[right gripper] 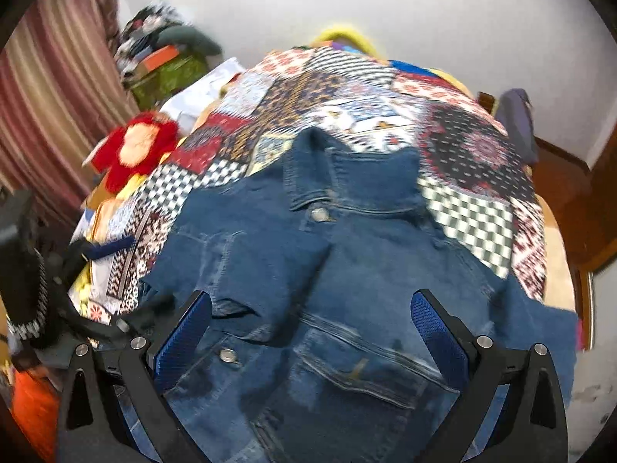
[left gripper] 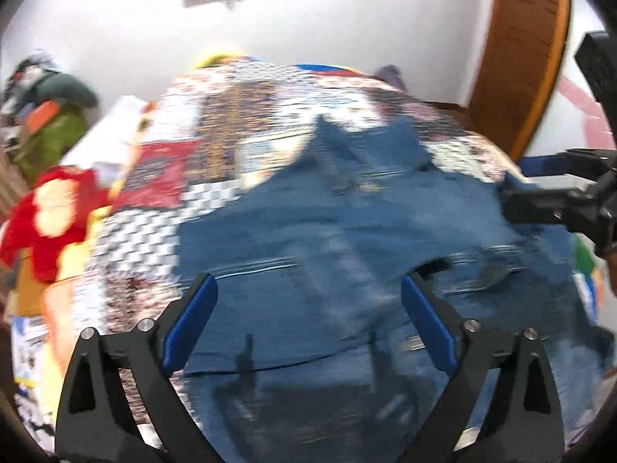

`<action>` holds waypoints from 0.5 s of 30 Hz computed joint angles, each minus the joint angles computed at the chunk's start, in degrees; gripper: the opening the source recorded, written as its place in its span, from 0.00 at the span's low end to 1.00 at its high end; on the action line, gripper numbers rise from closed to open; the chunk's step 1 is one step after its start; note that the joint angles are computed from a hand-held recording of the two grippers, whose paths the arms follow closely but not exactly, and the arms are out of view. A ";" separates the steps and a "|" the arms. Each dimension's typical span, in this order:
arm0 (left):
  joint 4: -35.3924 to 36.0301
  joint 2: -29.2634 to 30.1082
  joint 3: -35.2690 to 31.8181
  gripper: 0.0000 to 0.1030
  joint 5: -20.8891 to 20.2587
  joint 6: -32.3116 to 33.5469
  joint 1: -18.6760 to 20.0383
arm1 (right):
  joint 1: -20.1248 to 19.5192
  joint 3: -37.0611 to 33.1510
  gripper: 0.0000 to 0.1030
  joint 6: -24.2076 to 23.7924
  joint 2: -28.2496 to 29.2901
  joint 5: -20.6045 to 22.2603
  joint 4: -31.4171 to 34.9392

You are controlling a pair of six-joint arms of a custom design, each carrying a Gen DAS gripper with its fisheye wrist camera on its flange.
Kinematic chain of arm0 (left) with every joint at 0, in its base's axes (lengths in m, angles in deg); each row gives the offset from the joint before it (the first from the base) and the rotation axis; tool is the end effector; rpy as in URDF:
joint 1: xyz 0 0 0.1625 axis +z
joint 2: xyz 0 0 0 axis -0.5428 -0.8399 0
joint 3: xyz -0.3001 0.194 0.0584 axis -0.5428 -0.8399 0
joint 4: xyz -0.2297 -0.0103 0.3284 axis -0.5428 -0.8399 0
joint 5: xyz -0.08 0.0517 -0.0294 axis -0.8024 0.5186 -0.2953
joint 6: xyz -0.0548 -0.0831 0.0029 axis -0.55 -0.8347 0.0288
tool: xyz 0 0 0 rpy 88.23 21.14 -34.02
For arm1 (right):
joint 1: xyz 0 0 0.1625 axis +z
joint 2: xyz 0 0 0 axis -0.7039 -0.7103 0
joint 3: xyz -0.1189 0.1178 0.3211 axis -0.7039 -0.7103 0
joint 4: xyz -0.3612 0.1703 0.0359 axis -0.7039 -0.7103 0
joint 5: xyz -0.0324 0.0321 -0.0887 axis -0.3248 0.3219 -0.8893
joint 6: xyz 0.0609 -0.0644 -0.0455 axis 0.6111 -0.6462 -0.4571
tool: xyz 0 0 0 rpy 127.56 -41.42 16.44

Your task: Fold large clothes

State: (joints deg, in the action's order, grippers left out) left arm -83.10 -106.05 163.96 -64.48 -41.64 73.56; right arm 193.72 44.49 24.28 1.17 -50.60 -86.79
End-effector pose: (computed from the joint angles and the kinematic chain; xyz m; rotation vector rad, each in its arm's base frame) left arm -0.1365 -0.3533 0.4318 1.3026 2.3795 -0.3998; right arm 0.4852 -0.2239 0.1384 -0.0875 -2.3553 0.7950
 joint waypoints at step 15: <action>-4.62 7.46 -0.31 0.94 4.67 5.99 18.72 | -8.03 -13.77 1.00 -21.85 20.25 8.48 -5.83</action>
